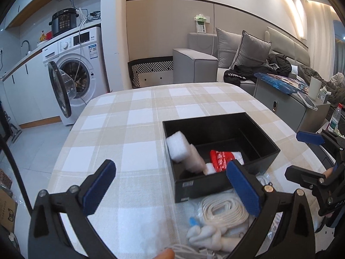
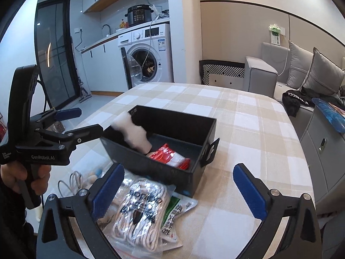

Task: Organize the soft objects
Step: 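Grasp the clear adidas bag of white cables with the right gripper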

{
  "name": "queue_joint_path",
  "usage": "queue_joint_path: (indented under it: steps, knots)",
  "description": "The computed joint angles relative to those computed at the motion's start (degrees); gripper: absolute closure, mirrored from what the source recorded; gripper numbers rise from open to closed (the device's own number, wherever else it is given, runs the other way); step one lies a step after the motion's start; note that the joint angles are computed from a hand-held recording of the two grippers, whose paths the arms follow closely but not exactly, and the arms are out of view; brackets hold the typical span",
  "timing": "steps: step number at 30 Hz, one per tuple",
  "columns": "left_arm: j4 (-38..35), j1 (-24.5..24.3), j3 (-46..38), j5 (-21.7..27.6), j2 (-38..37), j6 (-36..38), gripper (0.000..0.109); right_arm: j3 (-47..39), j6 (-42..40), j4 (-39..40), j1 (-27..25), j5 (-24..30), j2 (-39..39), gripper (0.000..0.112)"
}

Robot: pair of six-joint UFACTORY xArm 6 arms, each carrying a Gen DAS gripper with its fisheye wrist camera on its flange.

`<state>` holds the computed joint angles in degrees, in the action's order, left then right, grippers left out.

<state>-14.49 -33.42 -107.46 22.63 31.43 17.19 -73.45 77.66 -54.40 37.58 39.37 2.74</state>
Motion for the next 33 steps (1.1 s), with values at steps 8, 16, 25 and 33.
queue_joint_path:
  steps: [8, 16, 25, 33]
  knots:
    - [-0.9, 0.4, 10.2, -3.6, -6.0, 2.2, 0.006, 0.7, 0.2, 1.9, 2.0, -1.3, 0.6, 0.010]
    - [-3.5, 0.5, 13.3, -2.4, -8.1, 5.1, 0.006, 0.1, -1.4, 4.6, 2.8, -2.1, 2.0, 0.010]
    - [-2.4, 0.1, 15.4, -2.2, -9.2, 5.6, 0.006, 0.6, -2.5, 8.0, 2.1, -3.7, 2.5, 0.010]
    - [-4.8, -0.1, 15.5, -0.3, -9.3, 8.6, 0.006, 1.9, -3.4, 10.1, 1.2, -6.0, 2.3, 0.010]
